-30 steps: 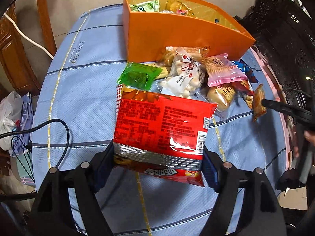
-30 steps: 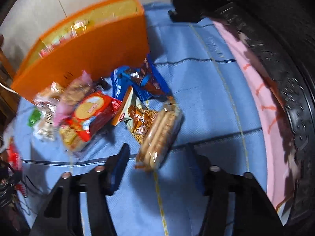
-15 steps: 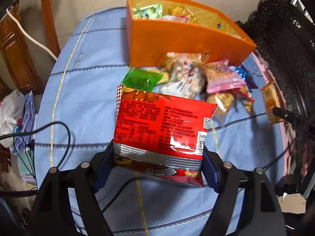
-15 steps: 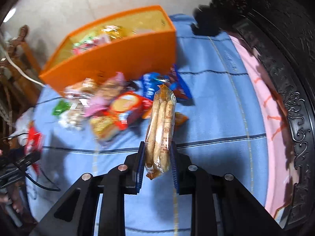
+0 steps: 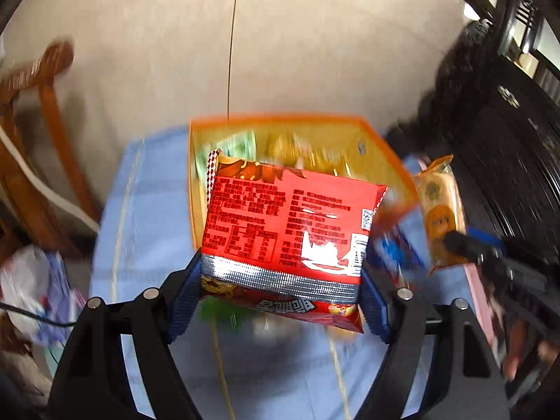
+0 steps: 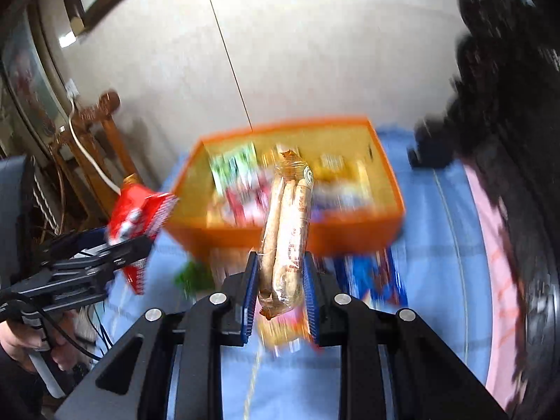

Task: Organize snacks
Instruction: 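Drop the red chip bag into the orange box while the right tool drops the biscuit stick bag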

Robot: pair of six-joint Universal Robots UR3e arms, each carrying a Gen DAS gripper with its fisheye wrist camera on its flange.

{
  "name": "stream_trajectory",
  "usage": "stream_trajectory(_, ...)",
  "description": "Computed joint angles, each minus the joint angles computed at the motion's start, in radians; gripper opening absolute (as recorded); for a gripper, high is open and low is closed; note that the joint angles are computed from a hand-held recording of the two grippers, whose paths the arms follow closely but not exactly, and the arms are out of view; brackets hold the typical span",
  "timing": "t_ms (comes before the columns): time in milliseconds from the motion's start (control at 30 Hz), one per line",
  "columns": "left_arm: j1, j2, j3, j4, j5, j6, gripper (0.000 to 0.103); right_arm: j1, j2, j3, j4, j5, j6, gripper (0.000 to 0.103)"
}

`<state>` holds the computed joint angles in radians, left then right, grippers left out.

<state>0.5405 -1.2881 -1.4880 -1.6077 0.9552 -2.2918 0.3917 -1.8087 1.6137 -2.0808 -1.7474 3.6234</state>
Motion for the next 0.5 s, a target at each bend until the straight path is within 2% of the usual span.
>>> stream_trajectory(67, -0.118, -0.092, 0.050, 0.148, 0.073, -0.148, 0.076, -0.032, 0.063, -0.054, -0.032, -0.001, -0.036, 0.024)
stream_trajectory(100, -0.213, -0.177, 0.101, 0.247, 0.159, -0.259, 0.076, -0.042, 0.095, -0.078, -0.046, -0.010, -0.050, 0.024)
stream_trajectory(200, -0.364, -0.356, 0.243, 0.326, 0.312, -0.397, 0.077, -0.101, 0.182, -0.129, -0.090, 0.011, -0.075, 0.025)
stream_trajectory(233, -0.390, -0.404, 0.289, 0.319, 0.347, -0.427, 0.079, -0.107, 0.206, -0.137, -0.106, 0.002, -0.083, 0.031)
stream_trajectory(267, -0.404, -0.441, 0.327, 0.307, 0.370, -0.449, 0.082, -0.104, 0.234, -0.155, -0.105, -0.031, -0.093, 0.042)
stream_trajectory(300, -0.412, -0.459, 0.336, 0.316, 0.391, -0.466, 0.083, -0.089, 0.246, -0.151, -0.116, -0.086, -0.090, 0.067)
stream_trajectory(333, -0.404, -0.444, 0.303, 0.347, 0.395, -0.467, 0.086, -0.057, 0.231, -0.106, -0.176, -0.160, -0.081, 0.079)
stream_trajectory(367, -0.394, -0.428, 0.272, 0.371, 0.389, -0.460, 0.093, -0.034, 0.215, -0.059, -0.236, -0.201, -0.091, 0.084)
stream_trajectory(400, -0.375, -0.386, 0.200, 0.420, 0.386, -0.442, 0.095, -0.015, 0.200, -0.025, -0.262, -0.230, -0.104, 0.092)
stream_trajectory(500, -0.323, -0.322, 0.098, 0.410, 0.370, -0.349, 0.095, 0.012, 0.126, 0.088, -0.254, -0.240, -0.090, 0.093)
